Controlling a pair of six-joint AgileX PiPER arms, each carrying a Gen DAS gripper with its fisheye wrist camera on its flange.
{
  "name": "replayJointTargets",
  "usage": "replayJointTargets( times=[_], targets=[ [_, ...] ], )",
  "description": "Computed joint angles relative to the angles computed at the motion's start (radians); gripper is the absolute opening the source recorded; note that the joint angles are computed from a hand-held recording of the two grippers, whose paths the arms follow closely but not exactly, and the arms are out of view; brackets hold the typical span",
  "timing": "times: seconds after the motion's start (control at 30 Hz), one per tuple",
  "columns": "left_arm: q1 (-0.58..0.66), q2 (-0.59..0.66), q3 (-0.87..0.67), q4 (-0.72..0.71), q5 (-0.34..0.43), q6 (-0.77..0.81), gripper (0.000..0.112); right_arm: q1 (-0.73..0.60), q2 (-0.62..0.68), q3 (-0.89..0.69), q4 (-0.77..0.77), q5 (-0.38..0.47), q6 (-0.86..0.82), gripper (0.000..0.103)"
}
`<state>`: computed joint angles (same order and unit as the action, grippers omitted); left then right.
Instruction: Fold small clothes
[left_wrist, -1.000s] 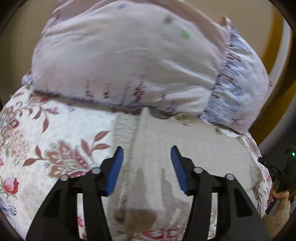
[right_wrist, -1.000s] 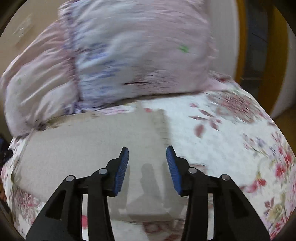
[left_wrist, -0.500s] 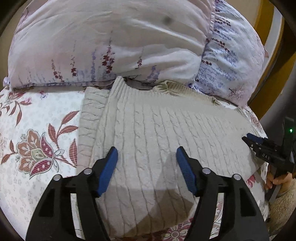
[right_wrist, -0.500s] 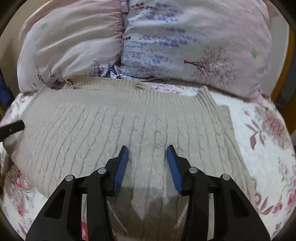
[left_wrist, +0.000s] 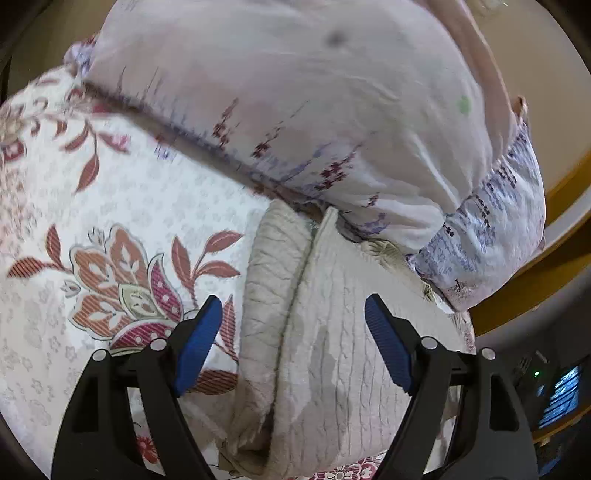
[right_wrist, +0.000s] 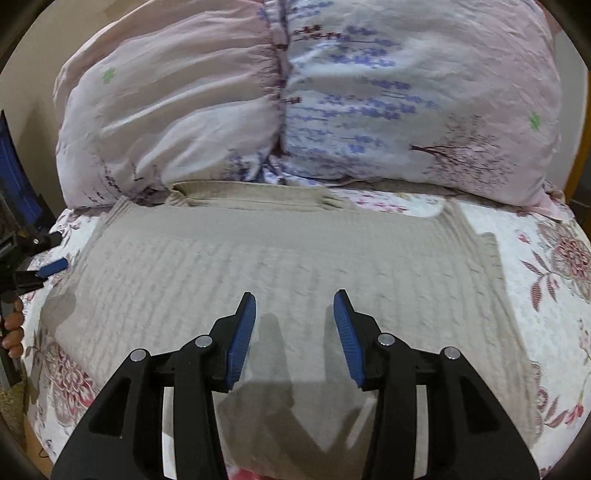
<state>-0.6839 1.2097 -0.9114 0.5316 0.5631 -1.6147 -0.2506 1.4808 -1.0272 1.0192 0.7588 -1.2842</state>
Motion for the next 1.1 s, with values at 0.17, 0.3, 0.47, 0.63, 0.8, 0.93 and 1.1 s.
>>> replayJointTargets(
  times=[0.17, 0.3, 0.47, 0.63, 0.8, 0.93, 1.1],
  targets=[
    [0.067, 0.000, 0.052, -0.169, -0.134, 0.084, 0.079, 0.068, -0.007, 0.006, -0.006, -0.031, 0.031, 0.046],
    [0.077, 0.009, 0.061, -0.205, -0.192, 0.102, 0.078, 0.146, 0.024, -0.012, -0.110, -0.090, 0.140, 0.046],
    [0.064, 0.023, 0.048, -0.176, -0.186, 0.068, 0.075, 0.209, -0.008, 0.064, -0.111, -0.233, 0.084, 0.048],
    [0.056, 0.033, 0.046, -0.137, -0.185, 0.022, 0.068, 0.184, 0.006, 0.053, -0.078, -0.199, 0.046, 0.049],
    [0.042, 0.042, 0.039, -0.096, -0.168, -0.022, 0.064, 0.181, 0.006, 0.058, -0.056, -0.200, 0.022, 0.049],
    [0.017, 0.070, -0.012, -0.079, -0.089, -0.010, 0.062, 0.180, 0.003, 0.063, -0.048, -0.201, 0.015, 0.049],
    [-0.009, 0.112, -0.082, -0.089, 0.015, 0.041, 0.045, 0.181, 0.003, 0.065, -0.041, -0.201, 0.007, 0.049]
  ],
)
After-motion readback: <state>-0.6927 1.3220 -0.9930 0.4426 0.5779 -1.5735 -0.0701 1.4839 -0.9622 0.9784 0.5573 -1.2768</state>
